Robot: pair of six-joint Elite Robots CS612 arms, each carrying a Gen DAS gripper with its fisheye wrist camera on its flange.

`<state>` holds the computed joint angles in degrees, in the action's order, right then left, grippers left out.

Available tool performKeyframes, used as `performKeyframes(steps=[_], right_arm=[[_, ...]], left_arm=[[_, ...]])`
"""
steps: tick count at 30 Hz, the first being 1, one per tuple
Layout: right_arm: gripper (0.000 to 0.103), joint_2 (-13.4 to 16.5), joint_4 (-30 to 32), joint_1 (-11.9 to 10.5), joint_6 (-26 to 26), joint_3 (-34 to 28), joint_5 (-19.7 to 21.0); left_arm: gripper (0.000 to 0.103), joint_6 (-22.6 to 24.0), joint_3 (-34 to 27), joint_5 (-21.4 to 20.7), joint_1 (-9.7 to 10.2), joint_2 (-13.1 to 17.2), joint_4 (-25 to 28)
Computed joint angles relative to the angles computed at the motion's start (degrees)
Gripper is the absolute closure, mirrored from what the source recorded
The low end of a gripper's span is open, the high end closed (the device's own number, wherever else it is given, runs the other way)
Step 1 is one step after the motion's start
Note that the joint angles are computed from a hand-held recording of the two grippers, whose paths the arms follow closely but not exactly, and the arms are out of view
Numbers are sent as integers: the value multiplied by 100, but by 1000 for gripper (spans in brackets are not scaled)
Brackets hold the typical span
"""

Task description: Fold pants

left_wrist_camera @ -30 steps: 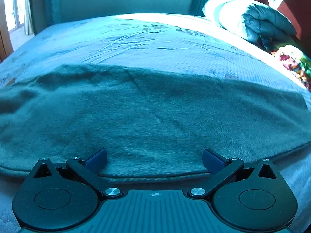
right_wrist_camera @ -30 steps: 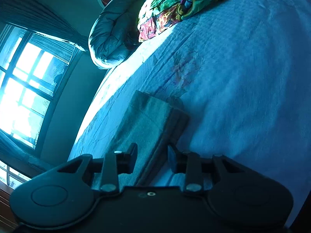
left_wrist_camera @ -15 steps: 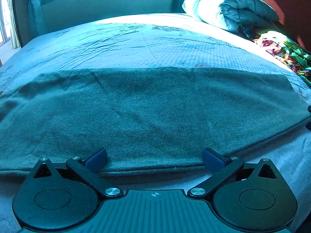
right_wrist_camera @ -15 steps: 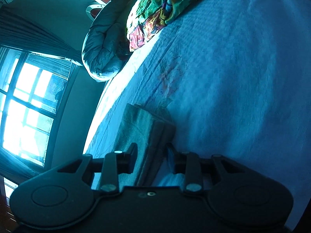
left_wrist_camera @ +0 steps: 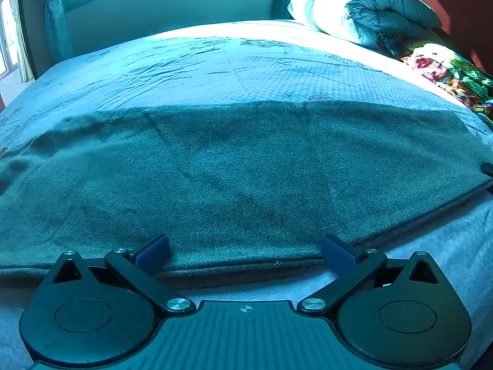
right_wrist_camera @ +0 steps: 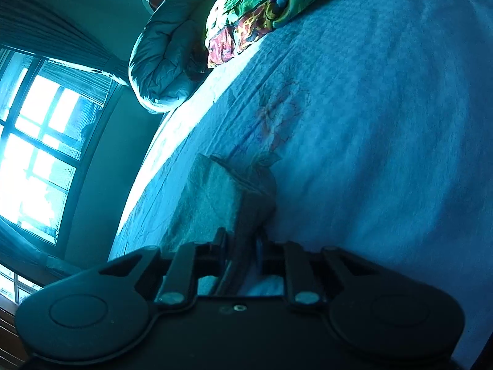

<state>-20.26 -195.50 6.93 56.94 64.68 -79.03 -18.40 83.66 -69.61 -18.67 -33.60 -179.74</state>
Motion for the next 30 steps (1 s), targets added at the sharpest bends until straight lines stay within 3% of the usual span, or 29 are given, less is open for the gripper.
performKeyframes(steps=[4, 6, 8, 12, 16, 20, 23, 24, 25, 26, 27, 30], right_arm=[[98, -112, 33, 74, -397, 9, -183], [98, -180, -16, 124, -646, -6, -232], [98, -268, -28, 199, -1042, -39, -266], [98, -350, -129, 436, -1907, -238, -238], [98, -249, -50, 784, -2611, -697, 47], [98, 83, 350, 1159, -2932, -1409, 566], [97, 439, 927, 1451, -3211, -2036, 989], [94, 546, 1278, 1547, -3463, -2230, 1112], [83, 654, 1866, 1664, -3947, -2434, 1259], [79, 669, 2225, 1755, -4366, -2429, 1265], [81, 621, 2344, 1809, -4560, -2304, 1177], [82, 333, 1581, 1768, -4618, -1588, 1232]], left_arm=[[0, 31, 7, 33, -5, 46, -136], [0, -32, 41, -143, 45, 32, -256], [0, -180, 190, -531, 193, -93, -411], [0, -558, 747, -323, 548, -444, -897], [0, -728, 1356, 283, 1000, -774, -1321], [0, -1189, 1839, 705, 1431, -983, -1489], [0, -1518, 2108, 728, 1657, -1039, -1612], [0, -1574, 2165, 685, 1706, -1042, -1632], [0, -1610, 2231, 679, 1742, -1034, -1688], [0, -1611, 2255, 664, 1764, -1024, -1711], [0, -1629, 2275, 624, 1788, -1013, -1709], [0, -1708, 2284, 365, 1852, -977, -1863]])
